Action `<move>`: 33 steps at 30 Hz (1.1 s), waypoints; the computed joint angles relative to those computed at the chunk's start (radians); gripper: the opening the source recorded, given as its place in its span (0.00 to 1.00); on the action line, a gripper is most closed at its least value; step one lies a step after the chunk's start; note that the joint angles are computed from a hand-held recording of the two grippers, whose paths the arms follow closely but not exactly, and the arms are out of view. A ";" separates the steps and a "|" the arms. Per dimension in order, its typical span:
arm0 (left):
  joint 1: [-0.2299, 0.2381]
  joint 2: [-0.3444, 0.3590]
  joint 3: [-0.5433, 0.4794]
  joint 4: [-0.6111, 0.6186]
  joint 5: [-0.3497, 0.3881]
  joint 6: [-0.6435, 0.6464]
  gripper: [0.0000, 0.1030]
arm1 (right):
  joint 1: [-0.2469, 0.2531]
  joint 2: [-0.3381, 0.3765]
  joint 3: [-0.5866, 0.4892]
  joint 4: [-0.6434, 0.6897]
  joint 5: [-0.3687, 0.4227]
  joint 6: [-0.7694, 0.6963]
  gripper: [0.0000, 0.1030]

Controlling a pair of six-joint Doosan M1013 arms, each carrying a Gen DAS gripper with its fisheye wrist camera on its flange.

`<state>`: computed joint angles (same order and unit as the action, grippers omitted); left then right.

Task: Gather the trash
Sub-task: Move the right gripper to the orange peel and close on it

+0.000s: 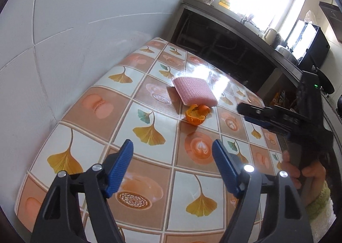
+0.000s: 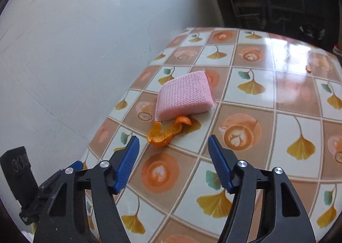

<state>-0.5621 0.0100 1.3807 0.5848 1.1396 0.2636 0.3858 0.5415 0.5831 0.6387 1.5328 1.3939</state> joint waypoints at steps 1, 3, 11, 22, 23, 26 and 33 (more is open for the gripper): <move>0.005 -0.002 0.005 -0.012 -0.013 0.003 0.64 | 0.007 0.038 -0.053 -0.004 0.035 0.037 0.52; 0.019 -0.005 0.012 -0.040 -0.044 0.014 0.57 | 0.012 0.092 -0.129 0.002 0.090 0.095 0.49; 0.057 0.002 0.017 -0.104 -0.130 0.043 0.39 | 0.035 0.211 -0.316 -0.006 0.205 0.172 0.42; 0.080 0.012 0.016 -0.155 -0.175 0.067 0.31 | 0.046 0.171 -0.261 -0.088 0.160 0.085 0.08; 0.083 0.014 0.015 -0.159 -0.178 0.070 0.30 | 0.045 0.160 -0.246 -0.093 0.148 0.071 0.07; 0.085 0.017 0.013 -0.169 -0.182 0.073 0.29 | 0.039 0.128 -0.199 -0.086 0.122 0.044 0.06; 0.084 0.012 0.019 -0.191 -0.194 0.084 0.29 | 0.014 0.041 -0.070 -0.063 0.078 -0.007 0.06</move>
<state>-0.4786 0.0222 1.3994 0.3938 0.9459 0.3477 0.4001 0.5823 0.5136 0.5758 1.6105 1.3869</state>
